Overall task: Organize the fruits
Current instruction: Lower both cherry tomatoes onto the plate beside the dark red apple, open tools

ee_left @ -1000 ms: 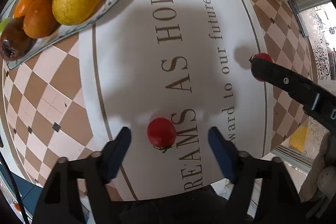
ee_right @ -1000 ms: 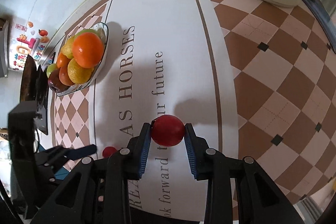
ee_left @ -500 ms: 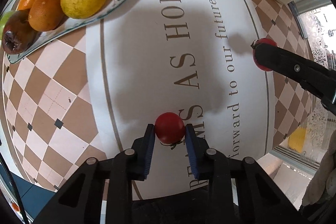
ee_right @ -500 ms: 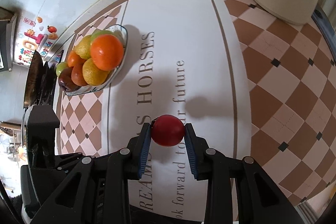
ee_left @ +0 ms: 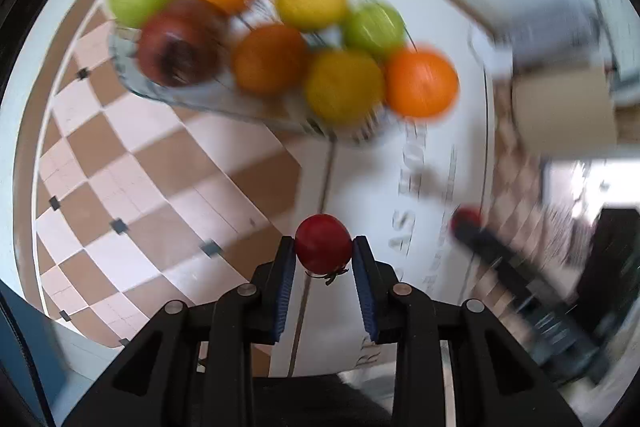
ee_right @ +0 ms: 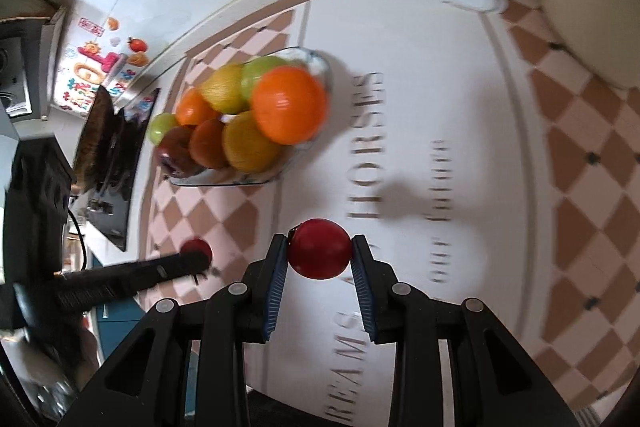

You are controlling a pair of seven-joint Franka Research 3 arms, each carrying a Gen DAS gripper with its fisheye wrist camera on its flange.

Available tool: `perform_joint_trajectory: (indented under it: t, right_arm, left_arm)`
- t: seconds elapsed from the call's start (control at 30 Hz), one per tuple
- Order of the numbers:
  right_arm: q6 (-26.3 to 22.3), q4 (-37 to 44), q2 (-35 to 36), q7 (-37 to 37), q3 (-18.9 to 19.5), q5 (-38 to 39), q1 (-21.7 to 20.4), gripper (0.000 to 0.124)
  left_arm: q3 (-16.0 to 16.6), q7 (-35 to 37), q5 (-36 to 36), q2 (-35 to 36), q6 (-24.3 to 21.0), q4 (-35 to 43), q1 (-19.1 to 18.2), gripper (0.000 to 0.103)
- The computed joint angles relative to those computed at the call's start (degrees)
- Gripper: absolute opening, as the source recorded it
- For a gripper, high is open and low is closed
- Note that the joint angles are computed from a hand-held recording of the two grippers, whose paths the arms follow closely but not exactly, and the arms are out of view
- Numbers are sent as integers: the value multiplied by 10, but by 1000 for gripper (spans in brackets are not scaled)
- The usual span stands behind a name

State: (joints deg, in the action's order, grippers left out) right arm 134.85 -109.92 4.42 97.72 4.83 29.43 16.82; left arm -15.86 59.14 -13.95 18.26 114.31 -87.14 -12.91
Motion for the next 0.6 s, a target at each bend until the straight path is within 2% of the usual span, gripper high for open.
perform_joint_trajectory:
  t: [0.23,0.47,0.6]
  right_arm:
    - [18,86,83,-14,22,28,21,35]
    - [7,184,162,5,27,-29,50,35]
    - [-6,222,190,24,22,-63,61,35]
  left_arm:
    - [13,-31,-59,7,34,7,45,26]
    - [13,-68,-130,13,77,-20,78,26]
    - [9,-86,-159,16,98,-34,86,26]
